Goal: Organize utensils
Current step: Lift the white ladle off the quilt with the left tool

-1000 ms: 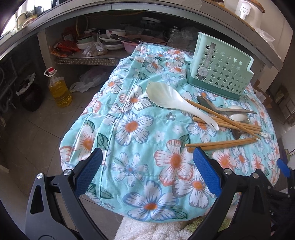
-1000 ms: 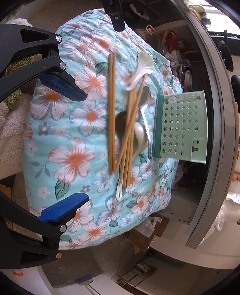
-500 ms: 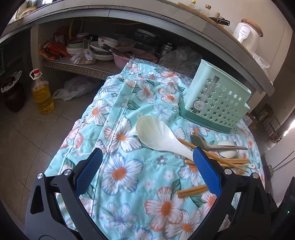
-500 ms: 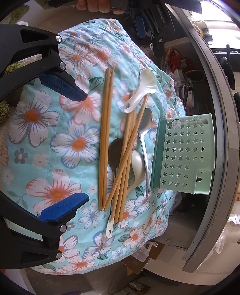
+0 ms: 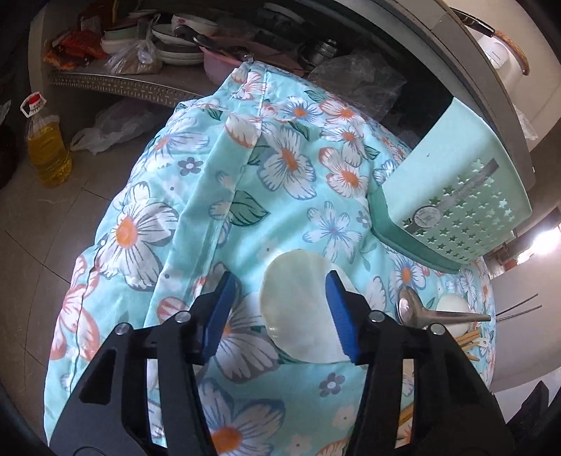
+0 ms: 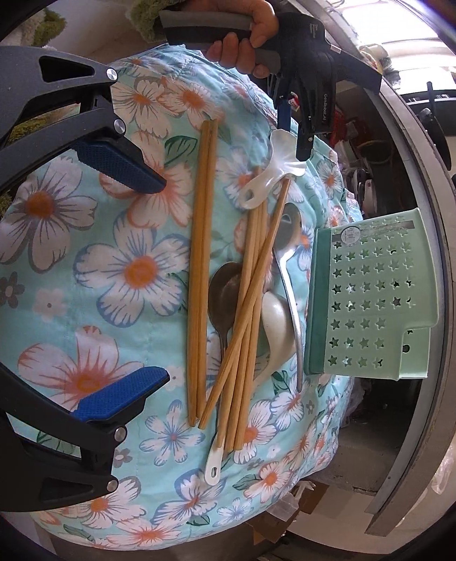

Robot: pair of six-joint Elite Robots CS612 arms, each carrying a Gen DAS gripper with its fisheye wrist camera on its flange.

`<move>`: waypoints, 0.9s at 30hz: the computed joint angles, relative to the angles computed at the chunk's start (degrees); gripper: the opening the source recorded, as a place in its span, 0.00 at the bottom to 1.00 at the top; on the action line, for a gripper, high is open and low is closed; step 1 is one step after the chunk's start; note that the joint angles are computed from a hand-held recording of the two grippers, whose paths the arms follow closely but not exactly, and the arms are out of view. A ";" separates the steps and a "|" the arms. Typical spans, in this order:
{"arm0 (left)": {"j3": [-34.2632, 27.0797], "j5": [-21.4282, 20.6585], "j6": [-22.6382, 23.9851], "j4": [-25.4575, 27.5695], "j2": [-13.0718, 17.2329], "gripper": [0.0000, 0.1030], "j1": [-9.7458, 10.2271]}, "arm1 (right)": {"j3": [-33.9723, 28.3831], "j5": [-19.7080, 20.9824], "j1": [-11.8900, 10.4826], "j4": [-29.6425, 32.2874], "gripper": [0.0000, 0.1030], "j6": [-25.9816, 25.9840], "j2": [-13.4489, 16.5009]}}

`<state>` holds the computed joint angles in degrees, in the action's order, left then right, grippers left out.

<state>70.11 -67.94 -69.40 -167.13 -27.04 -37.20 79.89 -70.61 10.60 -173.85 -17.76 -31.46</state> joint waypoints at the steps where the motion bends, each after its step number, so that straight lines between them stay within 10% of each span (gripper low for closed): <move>1: -0.08 0.09 0.32 -0.10 0.10 0.43 0.07 | -0.14 0.19 -0.06 0.28 0.94 0.07 0.07; 9: 0.48 -0.43 -0.05 0.87 -0.43 0.13 0.27 | -0.68 1.27 -0.27 0.69 0.94 0.24 0.58; 27: 9.40 3.42 -1.11 -13.00 -4.59 0.01 -2.13 | 1.49 -0.93 -0.21 -3.04 0.77 -0.67 -0.68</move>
